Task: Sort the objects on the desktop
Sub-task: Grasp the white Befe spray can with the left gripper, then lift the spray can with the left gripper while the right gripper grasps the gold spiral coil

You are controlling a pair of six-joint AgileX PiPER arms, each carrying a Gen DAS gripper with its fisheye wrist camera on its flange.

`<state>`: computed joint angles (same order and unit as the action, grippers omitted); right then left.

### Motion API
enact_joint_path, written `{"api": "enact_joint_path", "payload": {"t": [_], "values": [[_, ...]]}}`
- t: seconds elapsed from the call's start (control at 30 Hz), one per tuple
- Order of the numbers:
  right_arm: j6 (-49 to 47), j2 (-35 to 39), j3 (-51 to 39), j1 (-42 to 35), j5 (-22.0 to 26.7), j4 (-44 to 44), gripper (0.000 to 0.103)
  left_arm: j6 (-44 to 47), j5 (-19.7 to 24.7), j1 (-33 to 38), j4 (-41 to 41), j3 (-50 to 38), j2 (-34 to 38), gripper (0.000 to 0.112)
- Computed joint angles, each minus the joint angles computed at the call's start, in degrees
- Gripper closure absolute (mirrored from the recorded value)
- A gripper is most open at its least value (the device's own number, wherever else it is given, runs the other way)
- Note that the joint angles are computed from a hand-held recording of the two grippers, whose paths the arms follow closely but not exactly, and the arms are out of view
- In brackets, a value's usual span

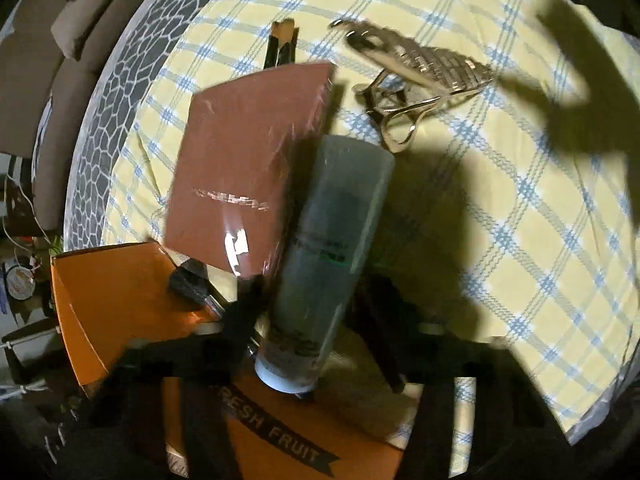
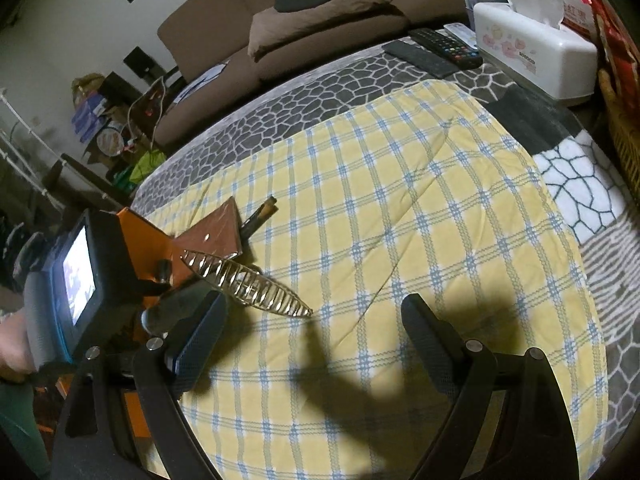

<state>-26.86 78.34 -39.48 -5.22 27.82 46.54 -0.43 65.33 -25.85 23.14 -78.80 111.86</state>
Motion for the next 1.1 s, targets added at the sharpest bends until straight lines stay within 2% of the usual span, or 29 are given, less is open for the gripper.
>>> {"api": "enact_joint_path", "payload": {"t": [0.13,0.37,0.5,0.8,0.97,1.1], "values": [[0.44,-0.1,-0.24,0.57,-0.2,-0.15,0.014,-2.56,-0.06,-0.86,-0.96,0.84,-0.92,0.076],[0.73,-0.72,-0.43,0.77,0.18,0.02,0.015,-3.37,-5.63,1.78,-13.21,5.6,-8.14,0.078],[0.46,-0.91,-0.32,0.4,0.37,0.44,0.016,-3.56,-9.57,4.71,-19.84,10.63,-14.05,0.078],[2.44,0.19,-0.88,2.87,-0.83,-0.94,0.016,3.53,-14.65,11.64,-38.4,23.27,-30.54,0.078],[5.41,-0.05,-1.17,5.76,-2.01,-3.3,0.017,6.12,-13.31,15.23,-44.86,26.46,-38.75,0.078],[7.57,0.48,-1.65,7.86,-3.03,-5.09,0.017,10.55,-9.33,22.09,-50.11,25.83,-42.96,0.078]]}}
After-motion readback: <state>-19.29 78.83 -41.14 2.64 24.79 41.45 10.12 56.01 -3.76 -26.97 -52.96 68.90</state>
